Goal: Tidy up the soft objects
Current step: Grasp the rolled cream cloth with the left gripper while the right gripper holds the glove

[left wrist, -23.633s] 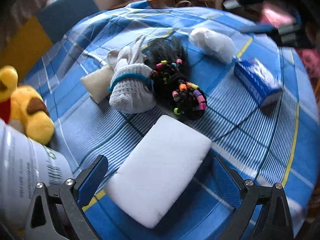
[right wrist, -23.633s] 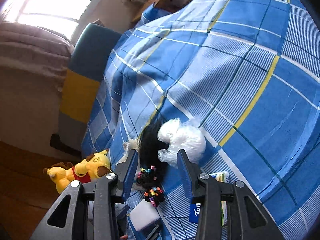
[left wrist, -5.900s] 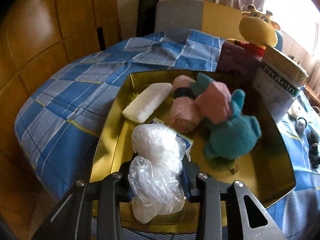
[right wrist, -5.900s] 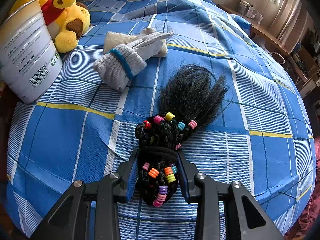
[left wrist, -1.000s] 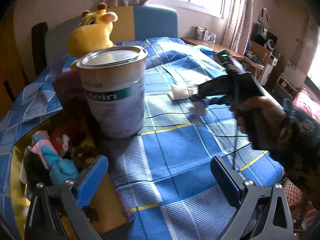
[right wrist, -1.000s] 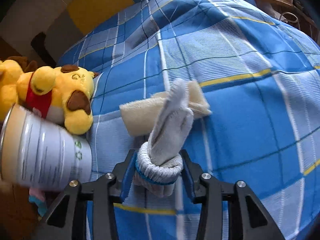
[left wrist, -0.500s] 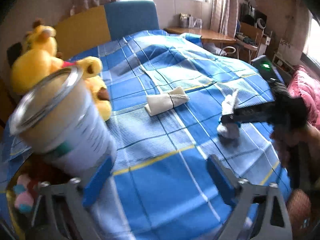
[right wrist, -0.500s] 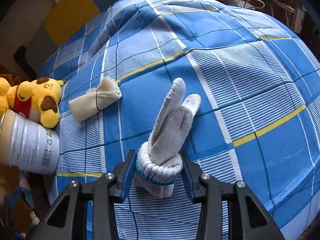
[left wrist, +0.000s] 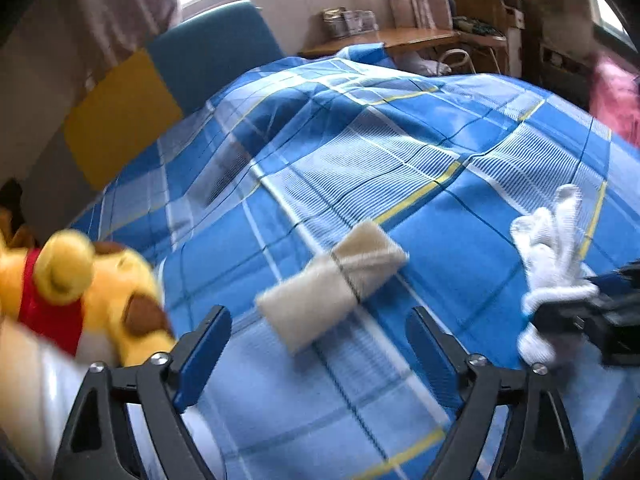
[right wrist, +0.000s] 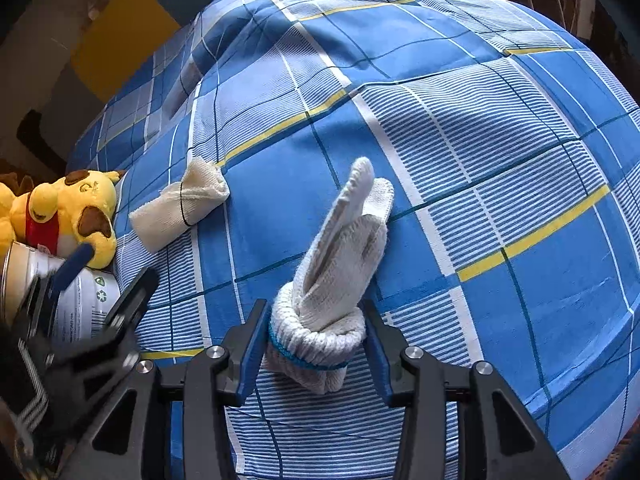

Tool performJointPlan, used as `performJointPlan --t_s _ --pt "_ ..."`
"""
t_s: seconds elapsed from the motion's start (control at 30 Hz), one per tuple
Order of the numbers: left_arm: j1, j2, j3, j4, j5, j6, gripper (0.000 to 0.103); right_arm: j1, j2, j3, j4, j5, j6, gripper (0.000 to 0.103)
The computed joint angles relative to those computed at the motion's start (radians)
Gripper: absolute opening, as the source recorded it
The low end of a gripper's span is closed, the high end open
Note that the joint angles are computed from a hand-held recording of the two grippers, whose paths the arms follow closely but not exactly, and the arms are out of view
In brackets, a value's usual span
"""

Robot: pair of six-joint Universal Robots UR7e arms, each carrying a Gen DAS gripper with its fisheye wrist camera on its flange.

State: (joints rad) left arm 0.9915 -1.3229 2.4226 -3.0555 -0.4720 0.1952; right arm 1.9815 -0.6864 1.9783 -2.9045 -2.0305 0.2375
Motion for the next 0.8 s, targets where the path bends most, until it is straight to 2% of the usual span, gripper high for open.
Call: performJointPlan --t_s 0.27,0.37,0.4,0.43,0.5,0.63,0.8 --pt "0.104 0.157 -0.111 -0.156 -0.072 0.185 0.093 -0.005 -0.003 -0.007 0.018 0.014 0.027 0.047" --pt "0.128 0.159 -0.125 -0.177 -0.15 0.198 0.089 -0.001 0.001 -0.01 0.019 0.008 0.023 0.047" --pt "0.14 0.144 -0.133 -0.14 -0.188 0.172 0.08 -0.001 0.001 -0.01 0.018 0.006 0.02 0.047" --pt "0.149 0.131 -0.143 -0.097 -0.228 0.141 0.067 0.0 0.003 -0.01 0.015 0.002 0.017 0.047" --pt "0.153 0.103 -0.146 -0.029 -0.263 0.068 0.061 0.003 0.007 -0.012 0.011 -0.004 0.007 0.047" --pt "0.146 0.018 -0.098 0.057 -0.335 -0.06 0.057 0.014 0.021 -0.019 -0.001 -0.024 -0.02 0.047" --pt "0.083 -0.107 0.01 0.137 -0.345 -0.203 0.057 0.018 0.04 -0.035 0.001 -0.036 -0.047 0.047"
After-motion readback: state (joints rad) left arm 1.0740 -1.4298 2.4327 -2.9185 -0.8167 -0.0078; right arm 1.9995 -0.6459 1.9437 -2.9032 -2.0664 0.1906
